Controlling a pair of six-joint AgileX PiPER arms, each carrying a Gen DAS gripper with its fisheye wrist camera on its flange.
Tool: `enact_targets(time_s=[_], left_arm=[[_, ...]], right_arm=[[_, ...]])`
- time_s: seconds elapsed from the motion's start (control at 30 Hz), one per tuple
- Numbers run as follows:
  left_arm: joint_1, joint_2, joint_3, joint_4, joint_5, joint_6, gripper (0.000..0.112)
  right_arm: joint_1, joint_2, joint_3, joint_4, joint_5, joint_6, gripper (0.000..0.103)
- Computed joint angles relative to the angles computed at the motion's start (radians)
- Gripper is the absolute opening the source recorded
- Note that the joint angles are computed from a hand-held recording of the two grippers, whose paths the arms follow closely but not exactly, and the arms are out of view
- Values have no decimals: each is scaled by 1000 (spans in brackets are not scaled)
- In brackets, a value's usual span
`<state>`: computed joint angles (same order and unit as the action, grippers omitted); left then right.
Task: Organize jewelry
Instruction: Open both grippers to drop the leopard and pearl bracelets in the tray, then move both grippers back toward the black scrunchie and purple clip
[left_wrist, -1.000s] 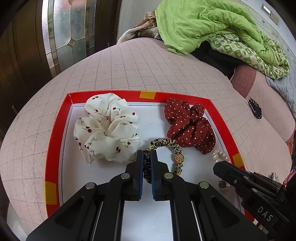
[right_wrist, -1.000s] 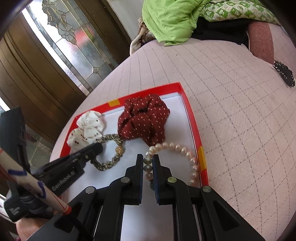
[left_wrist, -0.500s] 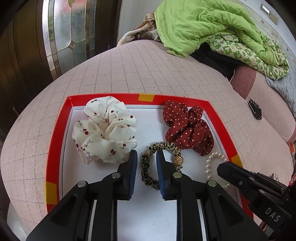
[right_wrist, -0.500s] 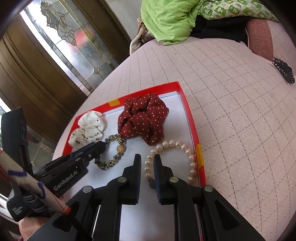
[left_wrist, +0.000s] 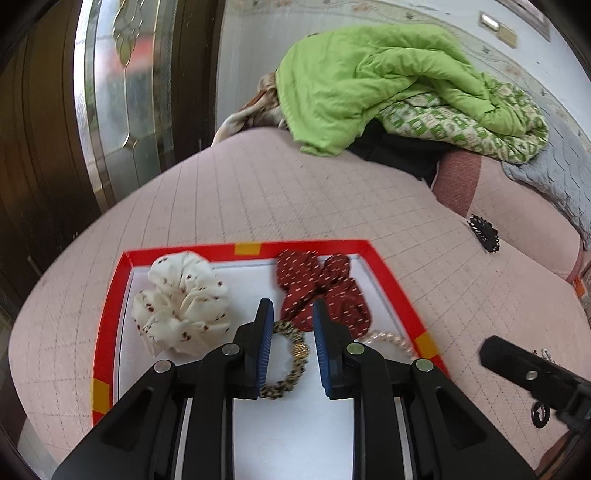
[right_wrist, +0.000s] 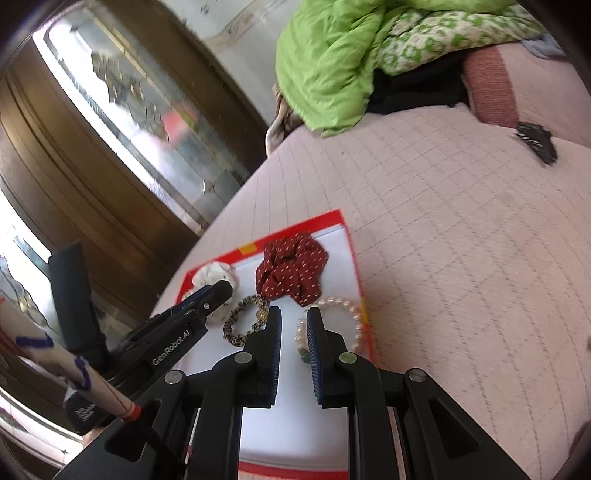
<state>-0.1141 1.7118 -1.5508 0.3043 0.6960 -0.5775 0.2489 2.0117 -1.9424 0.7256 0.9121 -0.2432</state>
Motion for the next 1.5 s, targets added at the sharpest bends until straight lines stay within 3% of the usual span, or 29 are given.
enact_targets(time_s=[0.2,0.3,0.43,0.93,1.2,1.33,1.5], left_arm=[[-88,7,-21,137,12,-79,21],[-138,12,-36,197,27,-111,22],[-212,19,-51,302,51,-180,22],[-450,99,-147,464,188,-264,26],[-532,180,-245,442,254,-208,27],[-554,204,-279,343,251,-150,30],[-566,268,-360,120,241,-25,33]], right_arm=[[-89,-129,190,131,-59,-118,20],[-139,-165,254,210,-50,-173,21],[-209,-218,343,297,-47,-238,29],[-531,-322,486,493,101,-405,33],[-779,-308,505,557,194,-465,36],[-894,-275,490,580,224,-464,36],[-1013,-243,464,579,258,-465,41]])
